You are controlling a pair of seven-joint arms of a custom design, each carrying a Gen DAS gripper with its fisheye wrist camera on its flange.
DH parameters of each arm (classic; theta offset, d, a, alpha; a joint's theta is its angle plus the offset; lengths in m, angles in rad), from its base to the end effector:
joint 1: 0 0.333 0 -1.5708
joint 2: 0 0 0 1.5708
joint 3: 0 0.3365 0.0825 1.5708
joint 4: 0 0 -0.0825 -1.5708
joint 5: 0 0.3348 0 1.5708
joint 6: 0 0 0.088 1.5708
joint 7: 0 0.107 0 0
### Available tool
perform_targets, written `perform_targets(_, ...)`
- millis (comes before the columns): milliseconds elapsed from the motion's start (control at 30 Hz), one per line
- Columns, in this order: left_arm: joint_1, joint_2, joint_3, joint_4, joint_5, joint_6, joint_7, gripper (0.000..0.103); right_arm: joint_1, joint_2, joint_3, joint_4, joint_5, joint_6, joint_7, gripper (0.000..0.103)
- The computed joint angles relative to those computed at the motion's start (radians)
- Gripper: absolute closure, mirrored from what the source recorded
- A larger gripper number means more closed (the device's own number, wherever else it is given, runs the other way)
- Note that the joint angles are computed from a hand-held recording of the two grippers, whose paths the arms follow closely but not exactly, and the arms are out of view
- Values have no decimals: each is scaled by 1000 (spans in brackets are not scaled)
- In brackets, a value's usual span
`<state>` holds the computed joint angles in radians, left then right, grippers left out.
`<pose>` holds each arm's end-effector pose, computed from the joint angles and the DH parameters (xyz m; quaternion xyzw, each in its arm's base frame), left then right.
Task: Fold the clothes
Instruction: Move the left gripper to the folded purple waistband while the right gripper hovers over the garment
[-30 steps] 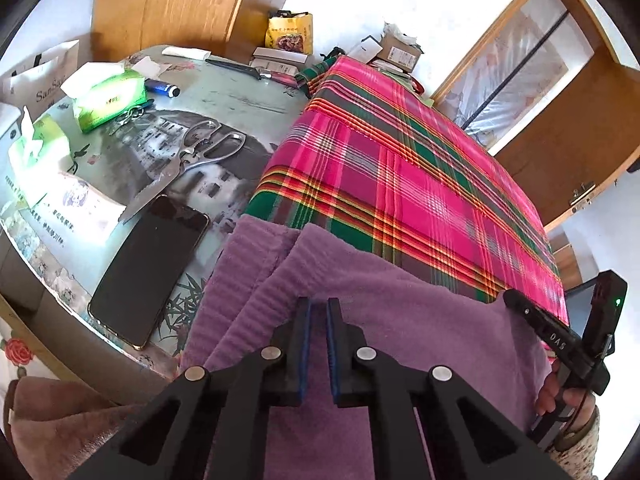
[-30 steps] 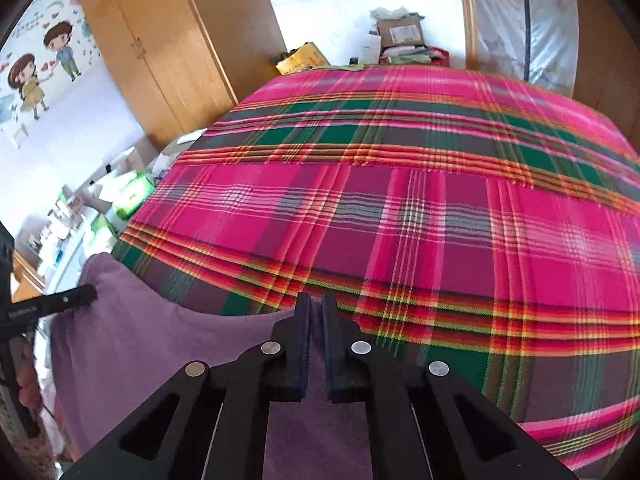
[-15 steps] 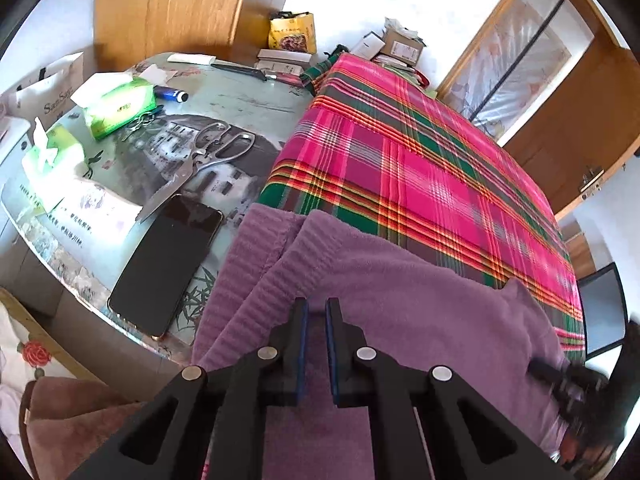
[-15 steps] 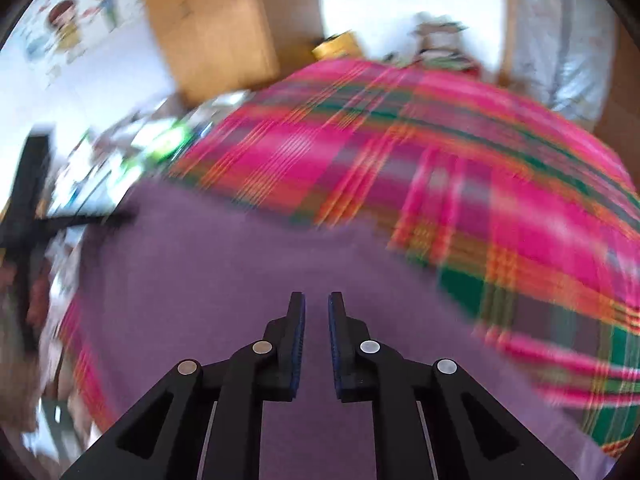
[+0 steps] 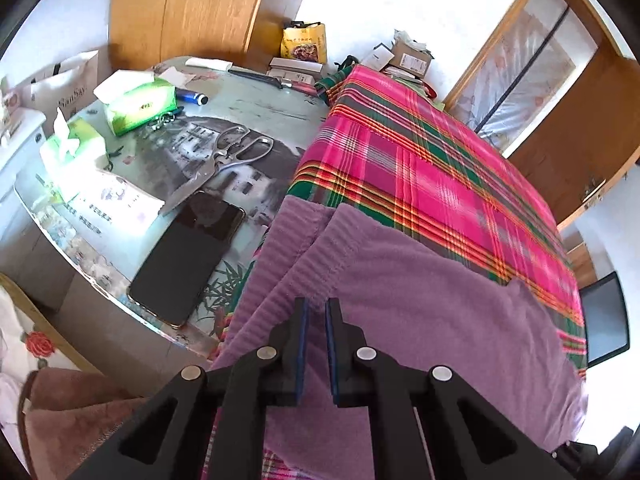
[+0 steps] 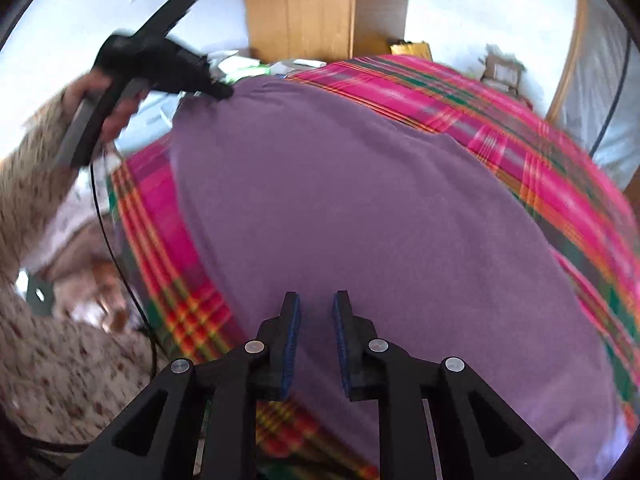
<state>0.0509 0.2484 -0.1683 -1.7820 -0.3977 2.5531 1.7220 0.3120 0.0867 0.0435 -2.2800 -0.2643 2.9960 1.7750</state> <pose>0.6254 -0.0576 0.5163 -0.6811 0.6666 -0.2959 0.0652 0.4970 0.2039 0.4433 -0.7916 0.5253 -0.1984 0.2411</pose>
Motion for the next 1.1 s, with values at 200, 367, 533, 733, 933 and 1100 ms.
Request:
perform_targets(200,-4,-45,21,-53,34,39,-53,93,5,-22,-3,-23,-81,37,44,85)
perform_targets(367,25,-108,24,-138,-55,46,-53,90,8,12,-25,15,-95,100,109,85)
perform_targets(533,53,-171,40,-227,-295,23,-3,90,16,77,-27,77,-7,104,122,85)
perform_targets(733,49,-191,64,-264,-462,-30,47,89,-27,102,38,70,170,143,83,85)
perform_targets(933,43,-172,69,-264,-507,-40,35,89,22,111,0,66,199,164,88,85)
perform_targets(1100,36,-159,63,-249,-479,-19,34,88,42,119,-20,77,197,162,94,85)
